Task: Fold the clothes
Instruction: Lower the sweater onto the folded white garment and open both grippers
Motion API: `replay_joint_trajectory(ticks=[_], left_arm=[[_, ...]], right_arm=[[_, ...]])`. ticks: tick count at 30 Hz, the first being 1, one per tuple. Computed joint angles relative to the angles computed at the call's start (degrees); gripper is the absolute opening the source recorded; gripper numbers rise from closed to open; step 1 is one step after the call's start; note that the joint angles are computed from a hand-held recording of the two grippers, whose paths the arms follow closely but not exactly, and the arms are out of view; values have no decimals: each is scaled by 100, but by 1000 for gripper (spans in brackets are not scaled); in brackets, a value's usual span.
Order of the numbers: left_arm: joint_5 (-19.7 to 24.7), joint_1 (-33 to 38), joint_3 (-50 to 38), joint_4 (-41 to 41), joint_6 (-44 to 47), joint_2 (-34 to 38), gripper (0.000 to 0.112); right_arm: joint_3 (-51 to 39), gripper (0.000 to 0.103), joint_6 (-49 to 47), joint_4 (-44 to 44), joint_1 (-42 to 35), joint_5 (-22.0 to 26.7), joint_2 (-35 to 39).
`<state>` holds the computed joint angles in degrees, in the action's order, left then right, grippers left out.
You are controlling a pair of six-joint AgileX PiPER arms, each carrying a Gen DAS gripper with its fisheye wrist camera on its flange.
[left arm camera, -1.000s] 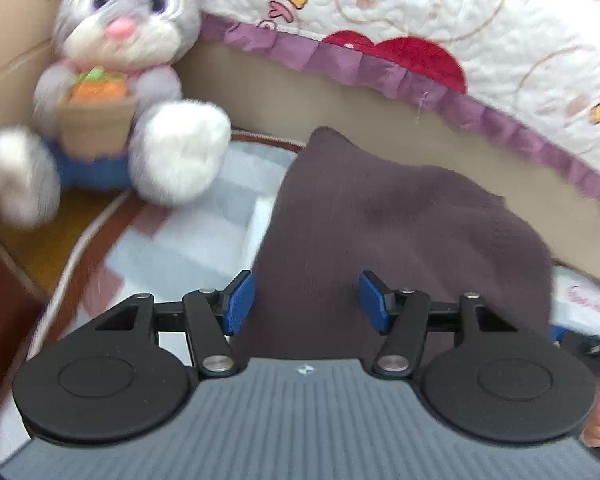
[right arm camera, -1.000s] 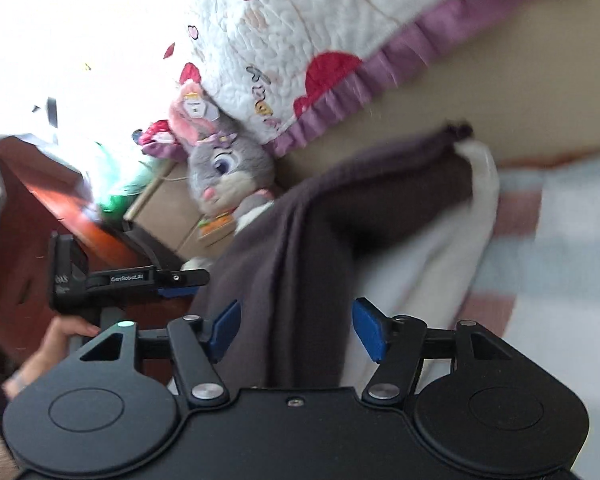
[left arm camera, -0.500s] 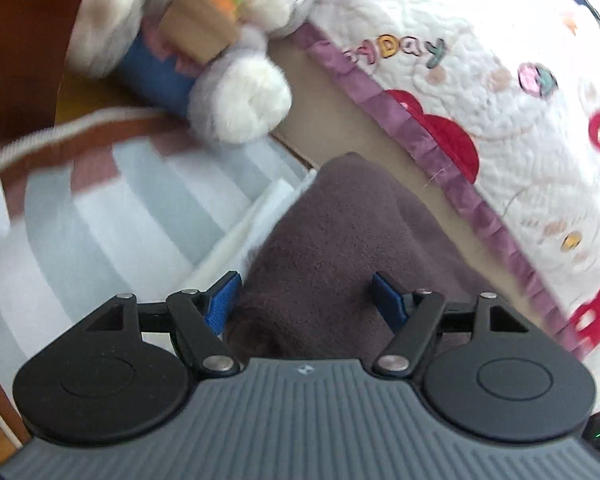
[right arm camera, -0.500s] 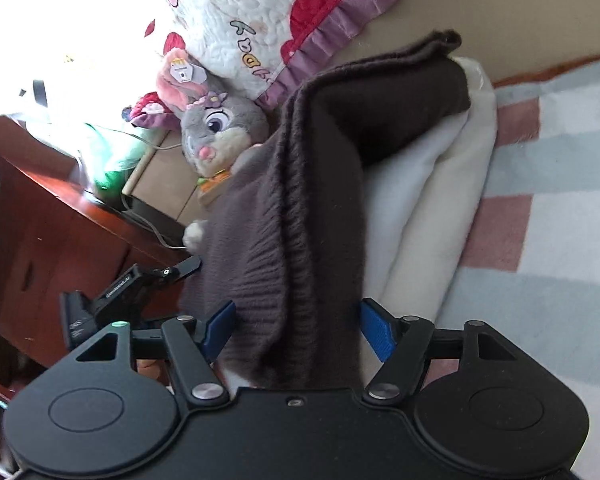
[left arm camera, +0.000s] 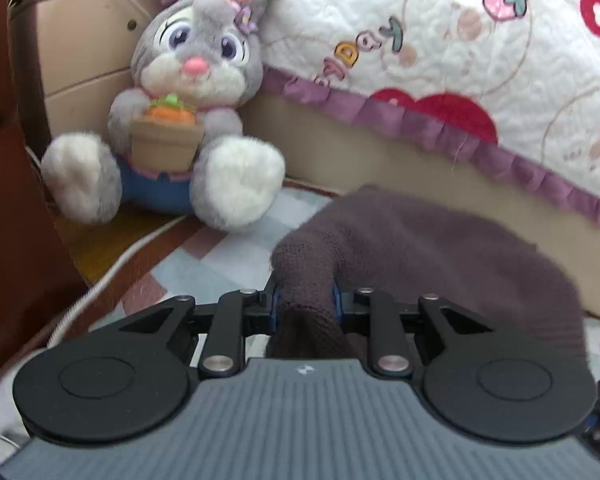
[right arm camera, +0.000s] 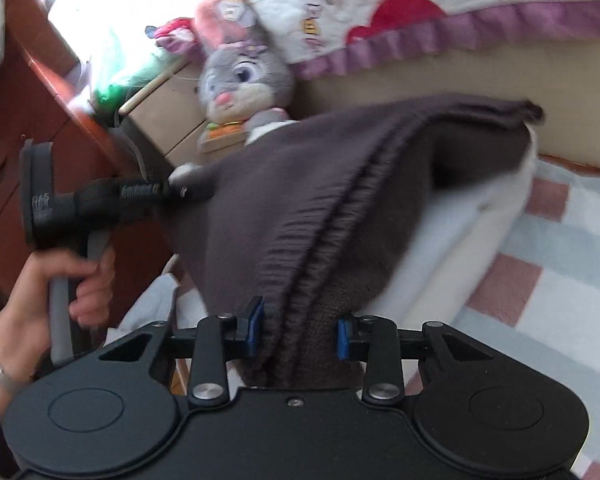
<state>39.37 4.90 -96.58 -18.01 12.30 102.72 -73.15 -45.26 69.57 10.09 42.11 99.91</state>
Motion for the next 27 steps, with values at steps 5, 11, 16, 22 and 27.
replay_joint_trajectory(ticks=[5, 11, 16, 22, 27], left_arm=[[2321, 139, -2197, 618, -1015, 848, 24], [1503, -687, -205, 3073, -1722, 19, 30], [-797, -698, 1786, 1576, -742, -1369, 33], [-474, -835, 1645, 606, -37, -811, 36], [-289, -167, 2164, -1180, 395, -790, 40]], right_arm=[[222, 37, 190, 2502, -912, 2570, 1006], [794, 39, -410, 1814, -660, 1848, 1135], [308, 55, -331, 1160, -766, 2144, 1102], [-49, 77, -379, 1607, -1731, 2213, 977], [-1277, 82, 608, 818, -1769, 1343, 1581]])
